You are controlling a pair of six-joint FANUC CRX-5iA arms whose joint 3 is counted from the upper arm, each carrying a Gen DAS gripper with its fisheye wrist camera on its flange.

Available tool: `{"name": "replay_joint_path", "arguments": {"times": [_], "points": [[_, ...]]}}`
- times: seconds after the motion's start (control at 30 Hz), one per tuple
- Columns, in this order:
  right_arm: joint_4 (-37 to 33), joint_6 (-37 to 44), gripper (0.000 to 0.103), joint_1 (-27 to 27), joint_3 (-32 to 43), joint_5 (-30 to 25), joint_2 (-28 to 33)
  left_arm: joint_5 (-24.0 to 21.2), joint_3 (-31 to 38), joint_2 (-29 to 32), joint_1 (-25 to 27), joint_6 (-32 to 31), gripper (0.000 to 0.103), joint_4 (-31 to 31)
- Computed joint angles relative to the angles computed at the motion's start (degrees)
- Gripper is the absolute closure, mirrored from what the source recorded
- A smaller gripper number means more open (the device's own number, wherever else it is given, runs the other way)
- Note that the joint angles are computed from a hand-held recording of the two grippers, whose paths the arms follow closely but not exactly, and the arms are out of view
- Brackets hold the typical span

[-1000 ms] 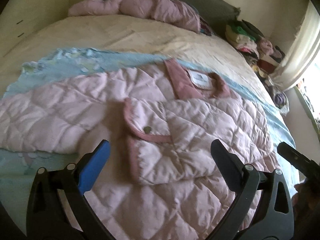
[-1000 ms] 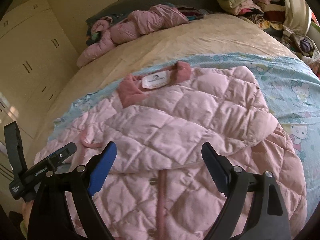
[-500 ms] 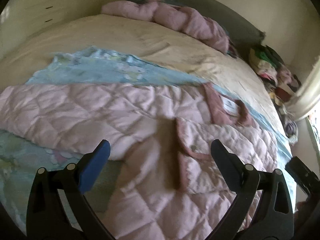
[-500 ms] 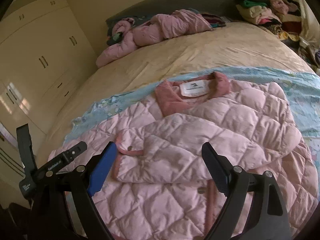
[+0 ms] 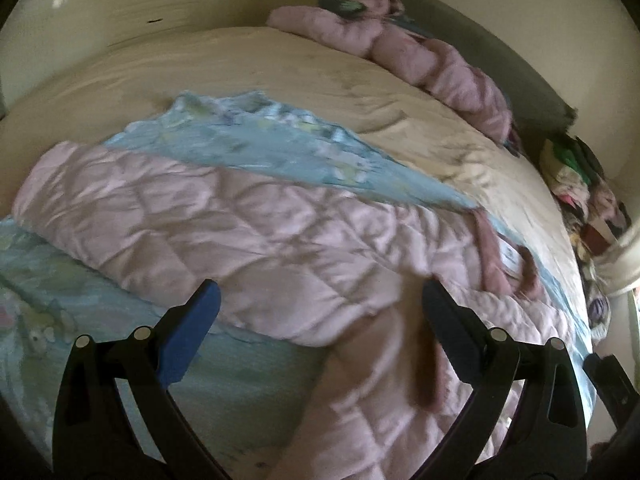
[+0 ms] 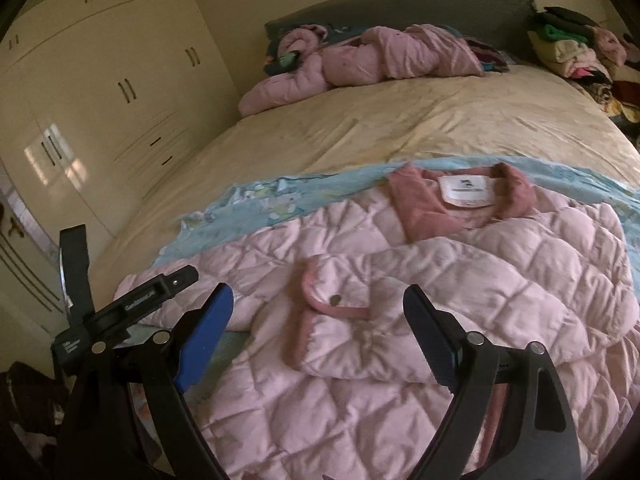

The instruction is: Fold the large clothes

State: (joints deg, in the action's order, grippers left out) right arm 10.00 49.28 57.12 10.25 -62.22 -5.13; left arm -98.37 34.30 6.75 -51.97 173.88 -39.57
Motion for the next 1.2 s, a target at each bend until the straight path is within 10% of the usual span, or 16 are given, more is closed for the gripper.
{"name": "replay_joint_path", "arguments": {"times": [0.73, 1.2], "points": [[-10.4, 12.9, 0.017, 2.6, 12.3, -1.7, 12.4, -6.2, -14.9, -11.7, 4.8, 14.1, 0.009, 2.7], [-15.3, 14.2, 0.017, 1.8, 13.1, -2.8, 14.0, 4.7, -32.6, -24.2, 11.5, 27.7, 0.009, 7.9]]}}
